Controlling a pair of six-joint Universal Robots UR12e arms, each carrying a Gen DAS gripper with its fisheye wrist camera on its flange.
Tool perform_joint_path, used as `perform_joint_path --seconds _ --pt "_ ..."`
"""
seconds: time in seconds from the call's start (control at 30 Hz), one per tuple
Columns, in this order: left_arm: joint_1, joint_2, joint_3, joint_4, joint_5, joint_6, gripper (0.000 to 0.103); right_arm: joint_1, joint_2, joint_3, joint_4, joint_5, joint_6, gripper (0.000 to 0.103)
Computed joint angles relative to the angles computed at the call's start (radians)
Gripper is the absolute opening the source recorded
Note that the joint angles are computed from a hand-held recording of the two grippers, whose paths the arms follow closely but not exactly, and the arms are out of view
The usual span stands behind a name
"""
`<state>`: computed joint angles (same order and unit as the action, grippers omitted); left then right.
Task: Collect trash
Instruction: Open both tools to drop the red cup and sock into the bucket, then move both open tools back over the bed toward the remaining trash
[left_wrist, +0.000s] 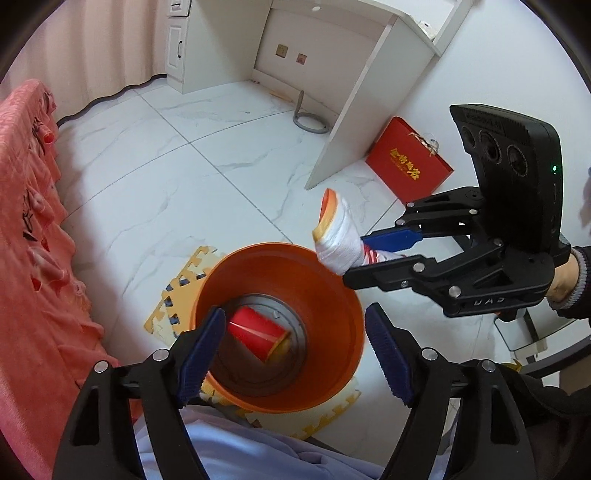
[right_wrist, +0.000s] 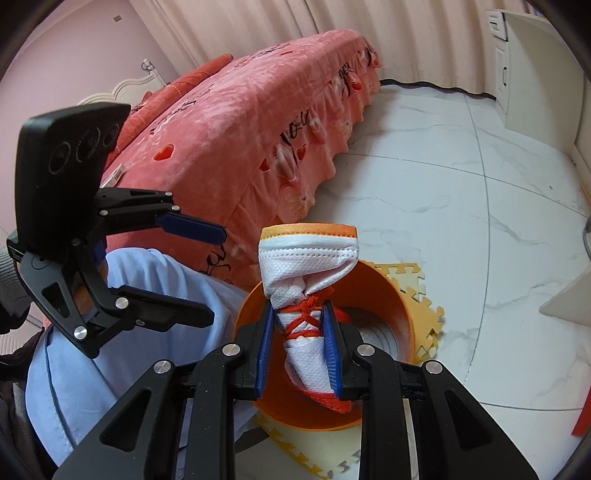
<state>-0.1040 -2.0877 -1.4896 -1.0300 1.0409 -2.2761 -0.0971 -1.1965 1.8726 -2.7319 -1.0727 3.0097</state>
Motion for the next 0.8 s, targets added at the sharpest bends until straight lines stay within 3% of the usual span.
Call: perform_joint_path --seconds 0.13,0.27,0.8 --pt "0.002 0.003 0.0 0.003 0.005 -0.009 0.078 0.009 0.01 -0.008 -0.001 -0.004 0.006 0.03" --pt "0.005 0.004 -0.002 0.01 0.01 -0.017 0.078 0.016 0.014 -0.012 0.007 -0.011 0.001 0.045" --pt "0.044 0.063 -0.072 0.107 -0.004 -0.056 0.078 0.039 -0.019 -0.017 0.022 -0.016 -0.025 0.048"
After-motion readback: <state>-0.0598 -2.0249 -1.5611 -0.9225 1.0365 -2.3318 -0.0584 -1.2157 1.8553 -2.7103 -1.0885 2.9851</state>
